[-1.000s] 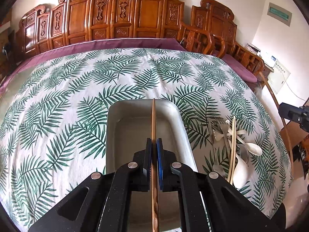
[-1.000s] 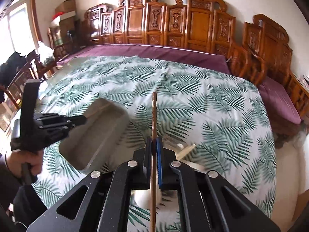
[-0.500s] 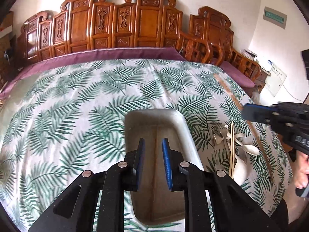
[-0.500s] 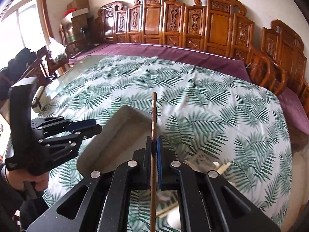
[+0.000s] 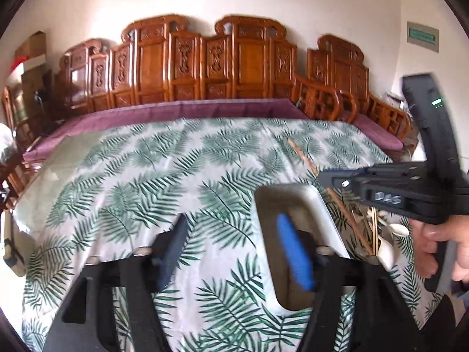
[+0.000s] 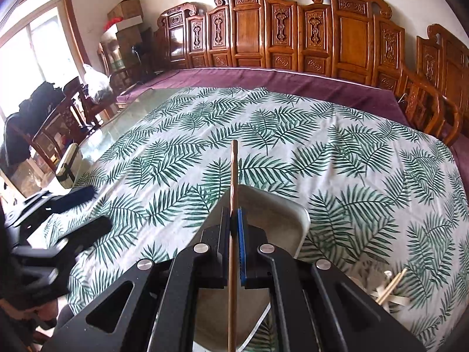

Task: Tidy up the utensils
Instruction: 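Lower the chopstick into the grey tray and open the right tool, then move the right tool to the utensil pile and grasp a white plastic spoon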

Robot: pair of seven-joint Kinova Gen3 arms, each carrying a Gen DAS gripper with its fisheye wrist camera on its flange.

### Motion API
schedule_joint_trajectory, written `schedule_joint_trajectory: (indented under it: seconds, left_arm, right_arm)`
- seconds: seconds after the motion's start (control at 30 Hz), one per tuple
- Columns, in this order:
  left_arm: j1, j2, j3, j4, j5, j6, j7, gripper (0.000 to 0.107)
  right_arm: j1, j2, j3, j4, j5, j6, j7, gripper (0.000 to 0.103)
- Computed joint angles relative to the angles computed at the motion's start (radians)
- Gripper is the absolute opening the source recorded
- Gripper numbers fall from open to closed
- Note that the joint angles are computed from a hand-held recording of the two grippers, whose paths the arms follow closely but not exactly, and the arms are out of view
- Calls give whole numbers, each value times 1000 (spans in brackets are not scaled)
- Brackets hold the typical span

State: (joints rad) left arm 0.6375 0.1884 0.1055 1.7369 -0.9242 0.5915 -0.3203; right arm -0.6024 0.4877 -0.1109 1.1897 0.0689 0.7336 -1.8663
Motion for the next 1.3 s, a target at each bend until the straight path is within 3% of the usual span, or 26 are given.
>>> schedule_joint_trajectory:
  seconds: [0.23, 0.4, 0.77, 1.0, 1.3]
  left_arm:
    - [4, -51, 3, 86, -161, -30, 189, 75]
    - [-5, -48, 37, 87, -203, 8, 206, 79]
    - [-2, -18, 51, 64, -149, 23, 151, 80]
    - [39, 2, 41, 59, -155, 5, 160, 80]
    - [129, 56, 35, 15, -182, 42, 170, 80]
  right_arm:
    - [-45, 48, 39, -9, 41, -18, -88, 6]
    - [-63, 61, 54, 9, 75, -36, -132, 6]
    - [-56, 65, 41, 36, 91, -28, -141, 7]
    - [-11, -65, 27, 216, 90, -125, -107, 7]
    - [56, -248, 23, 461, 122, -194, -102, 7]
